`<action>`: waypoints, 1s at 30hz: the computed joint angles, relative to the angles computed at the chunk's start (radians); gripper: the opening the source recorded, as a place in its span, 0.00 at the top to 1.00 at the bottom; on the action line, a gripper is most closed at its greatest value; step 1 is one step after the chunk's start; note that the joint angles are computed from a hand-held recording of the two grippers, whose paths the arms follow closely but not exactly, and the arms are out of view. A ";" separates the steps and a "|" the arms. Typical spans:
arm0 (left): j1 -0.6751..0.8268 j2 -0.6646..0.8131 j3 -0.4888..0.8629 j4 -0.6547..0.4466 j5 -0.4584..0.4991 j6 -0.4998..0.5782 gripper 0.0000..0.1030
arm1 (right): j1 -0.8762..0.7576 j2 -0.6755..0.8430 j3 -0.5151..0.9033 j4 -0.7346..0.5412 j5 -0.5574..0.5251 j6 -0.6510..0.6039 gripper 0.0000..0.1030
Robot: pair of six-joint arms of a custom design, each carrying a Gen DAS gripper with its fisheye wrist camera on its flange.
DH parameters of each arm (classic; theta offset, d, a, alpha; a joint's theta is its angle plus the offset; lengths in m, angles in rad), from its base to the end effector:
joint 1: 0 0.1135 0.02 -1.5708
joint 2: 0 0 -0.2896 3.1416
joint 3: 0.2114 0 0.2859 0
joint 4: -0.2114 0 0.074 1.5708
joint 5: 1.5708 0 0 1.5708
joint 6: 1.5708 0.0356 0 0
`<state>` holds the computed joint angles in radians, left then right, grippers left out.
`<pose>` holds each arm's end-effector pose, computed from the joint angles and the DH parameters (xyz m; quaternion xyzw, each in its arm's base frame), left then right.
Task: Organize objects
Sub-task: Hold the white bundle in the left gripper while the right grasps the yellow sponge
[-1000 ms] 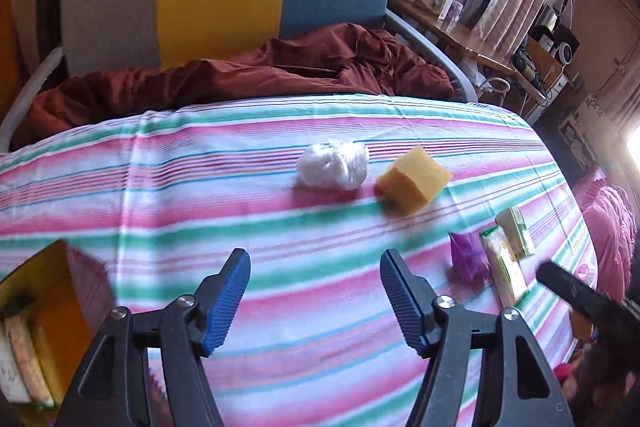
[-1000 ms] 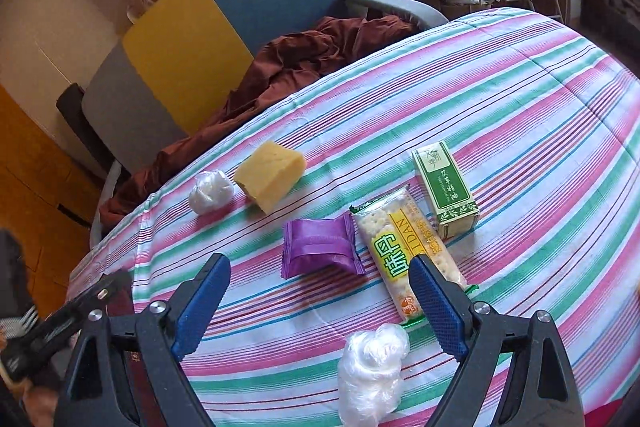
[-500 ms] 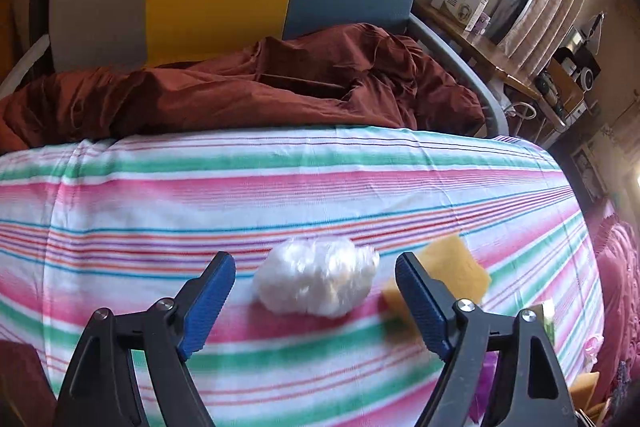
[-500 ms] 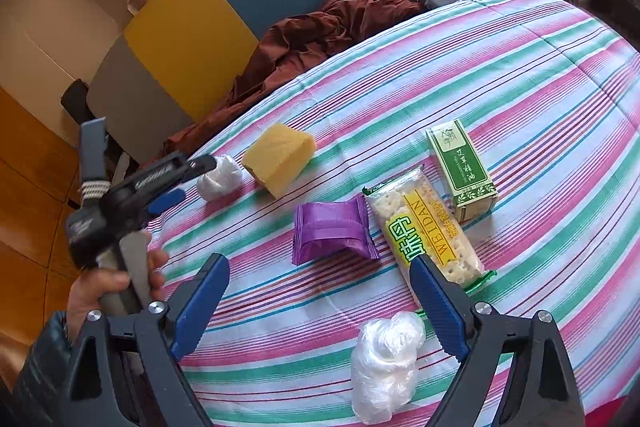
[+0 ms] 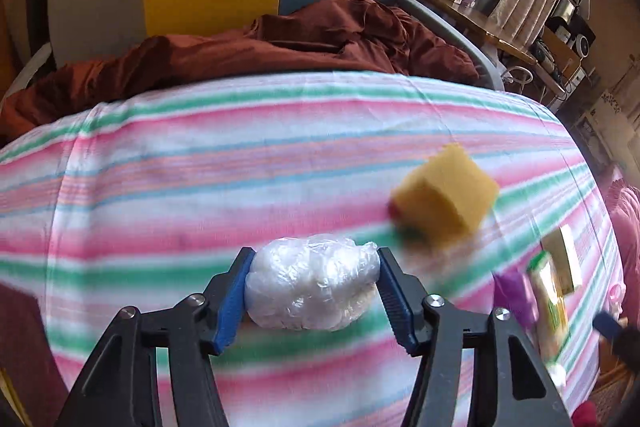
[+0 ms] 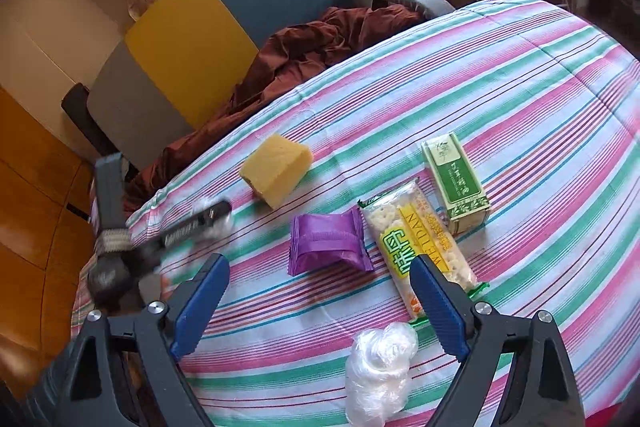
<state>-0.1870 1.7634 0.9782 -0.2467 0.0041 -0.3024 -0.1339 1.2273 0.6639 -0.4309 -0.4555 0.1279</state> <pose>0.3653 -0.0693 0.1485 -0.0550 0.9623 -0.0664 0.2578 0.2485 -0.0177 0.1988 0.0583 0.9344 0.2156 0.2776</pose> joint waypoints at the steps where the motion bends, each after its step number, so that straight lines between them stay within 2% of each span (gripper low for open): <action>1: -0.021 -0.035 -0.037 0.004 -0.016 -0.004 0.41 | -0.009 -0.002 0.000 0.003 -0.001 0.003 0.10; 7: -0.198 -0.249 -0.255 0.009 -0.134 -0.065 0.41 | -0.058 -0.003 0.001 0.024 -0.010 0.023 0.11; 14: -0.495 -0.493 -0.487 0.023 -0.337 -0.165 0.41 | -0.093 -0.001 -0.006 0.031 -0.045 0.031 0.11; 19: -0.651 -0.616 -0.591 0.025 -0.437 -0.207 0.41 | -0.181 0.027 -0.006 0.055 -0.152 0.074 0.11; 23: -0.607 -0.654 -0.641 0.085 -0.375 -0.196 0.41 | -0.261 0.003 -0.022 0.108 -0.192 0.136 0.10; 24: -0.597 -0.645 -0.650 0.104 -0.367 -0.188 0.44 | -0.268 -0.001 -0.026 0.117 -0.189 0.144 0.10; 26: -0.612 -0.630 -0.656 0.122 -0.404 -0.183 0.51 | -0.263 0.001 -0.026 0.121 -0.180 0.149 0.10; 30: -0.599 -0.637 -0.668 0.144 -0.381 -0.180 0.52 | -0.199 -0.001 -0.023 0.113 -0.138 0.118 0.10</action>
<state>-0.7863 1.1269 0.3104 -0.1022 -0.3765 -0.4823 -0.3328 1.2258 0.6404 -0.3182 -0.5934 0.2463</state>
